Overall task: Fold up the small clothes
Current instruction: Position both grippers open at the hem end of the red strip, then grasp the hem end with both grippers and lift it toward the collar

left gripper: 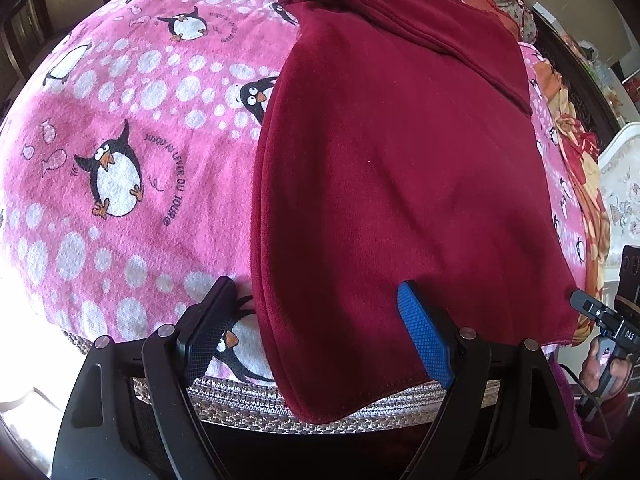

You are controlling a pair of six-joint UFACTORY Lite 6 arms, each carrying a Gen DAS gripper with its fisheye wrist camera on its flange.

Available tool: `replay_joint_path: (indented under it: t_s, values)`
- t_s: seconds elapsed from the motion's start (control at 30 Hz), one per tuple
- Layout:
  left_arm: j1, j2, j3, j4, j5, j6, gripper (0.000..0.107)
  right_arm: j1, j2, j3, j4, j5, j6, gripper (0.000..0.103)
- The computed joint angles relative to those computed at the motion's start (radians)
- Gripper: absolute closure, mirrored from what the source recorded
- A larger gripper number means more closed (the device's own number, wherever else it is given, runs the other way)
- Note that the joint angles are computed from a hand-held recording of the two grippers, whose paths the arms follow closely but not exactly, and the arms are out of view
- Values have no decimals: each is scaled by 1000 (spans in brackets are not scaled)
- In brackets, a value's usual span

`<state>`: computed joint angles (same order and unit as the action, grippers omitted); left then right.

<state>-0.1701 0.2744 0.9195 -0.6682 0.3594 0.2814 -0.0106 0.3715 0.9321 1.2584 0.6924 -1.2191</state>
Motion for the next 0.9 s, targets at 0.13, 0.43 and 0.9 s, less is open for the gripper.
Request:
replay_joint_path:
  t_s: [0.13,0.43,0.9]
  values:
    - [21,3,6,-29,25,36,24,-22,-17,-8,-16,0,14,27]
    - [10,-11,-9,16,32,39,24,-85,-4,-5,-47,71,8,27]
    - [76,-18,65,-20,108,93,100,-35,57,88,104,177,-106,91]
